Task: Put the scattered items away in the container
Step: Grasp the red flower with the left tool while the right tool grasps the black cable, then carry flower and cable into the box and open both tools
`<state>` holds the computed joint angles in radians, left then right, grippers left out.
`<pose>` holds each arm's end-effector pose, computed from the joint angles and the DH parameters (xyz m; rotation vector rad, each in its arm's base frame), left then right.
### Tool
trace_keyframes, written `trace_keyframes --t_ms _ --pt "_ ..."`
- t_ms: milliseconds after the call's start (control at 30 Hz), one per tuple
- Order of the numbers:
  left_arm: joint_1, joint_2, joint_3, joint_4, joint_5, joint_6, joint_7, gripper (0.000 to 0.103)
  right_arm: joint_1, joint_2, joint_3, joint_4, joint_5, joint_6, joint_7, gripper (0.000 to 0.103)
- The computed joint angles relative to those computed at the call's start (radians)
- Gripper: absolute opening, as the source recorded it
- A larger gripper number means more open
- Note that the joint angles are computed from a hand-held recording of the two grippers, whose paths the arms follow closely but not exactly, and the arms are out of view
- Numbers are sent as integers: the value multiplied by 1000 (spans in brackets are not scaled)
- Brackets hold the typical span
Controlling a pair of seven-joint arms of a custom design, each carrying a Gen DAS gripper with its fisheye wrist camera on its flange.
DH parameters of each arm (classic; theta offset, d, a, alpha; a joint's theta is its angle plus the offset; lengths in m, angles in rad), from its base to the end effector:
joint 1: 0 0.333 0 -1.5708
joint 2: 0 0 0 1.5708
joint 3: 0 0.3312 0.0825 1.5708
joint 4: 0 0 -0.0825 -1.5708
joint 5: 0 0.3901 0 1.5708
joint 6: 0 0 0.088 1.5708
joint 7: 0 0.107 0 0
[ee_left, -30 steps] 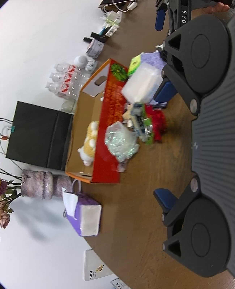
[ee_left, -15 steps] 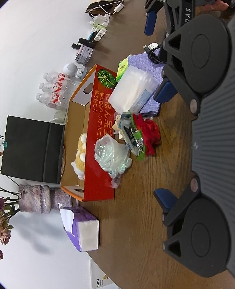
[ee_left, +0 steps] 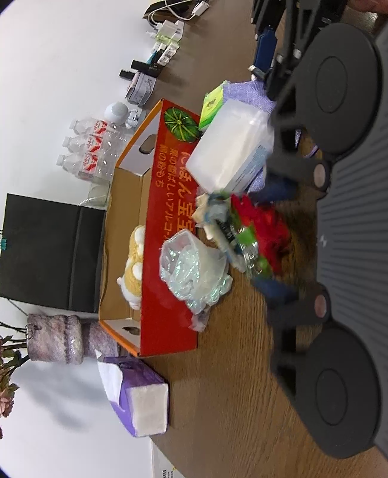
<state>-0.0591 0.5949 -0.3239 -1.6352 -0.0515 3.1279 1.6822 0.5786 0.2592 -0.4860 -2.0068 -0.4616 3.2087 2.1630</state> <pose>0.7149 -0.2264 0.4058 -1.4765 2.0050 -1.1199 0.6356 0.1261 0.4589 -1.6740 1.5869 -0.8263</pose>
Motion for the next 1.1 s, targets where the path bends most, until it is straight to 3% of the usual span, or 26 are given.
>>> trace_keyframes --t_ms 167,367,433,533,700,933,1100 --pt "61 -17 -61 -60 8 70 30 45 85 -1 -96 -23 19 50 10 33" --pt "182 -50 -175 -136 22 105 37 45 224 3 -232 -49 84 73 -22 32" --pt "222 -56 -212 -155 31 109 38 45 248 0 -253 -57 109 73 -39 32" --pt "262 -64 -246 -179 40 119 29 45 355 12 -361 -72 152 74 -50 32" --pt "328 -66 -307 -206 67 133 15 46 477 21 -485 -96 229 92 -85 32" --pt "419 -45 -408 -208 133 153 -4 46 483 35 -492 -67 318 104 -161 32" --pt "413 -13 -421 -143 172 154 -18 46 320 43 -331 12 362 112 -207 32"
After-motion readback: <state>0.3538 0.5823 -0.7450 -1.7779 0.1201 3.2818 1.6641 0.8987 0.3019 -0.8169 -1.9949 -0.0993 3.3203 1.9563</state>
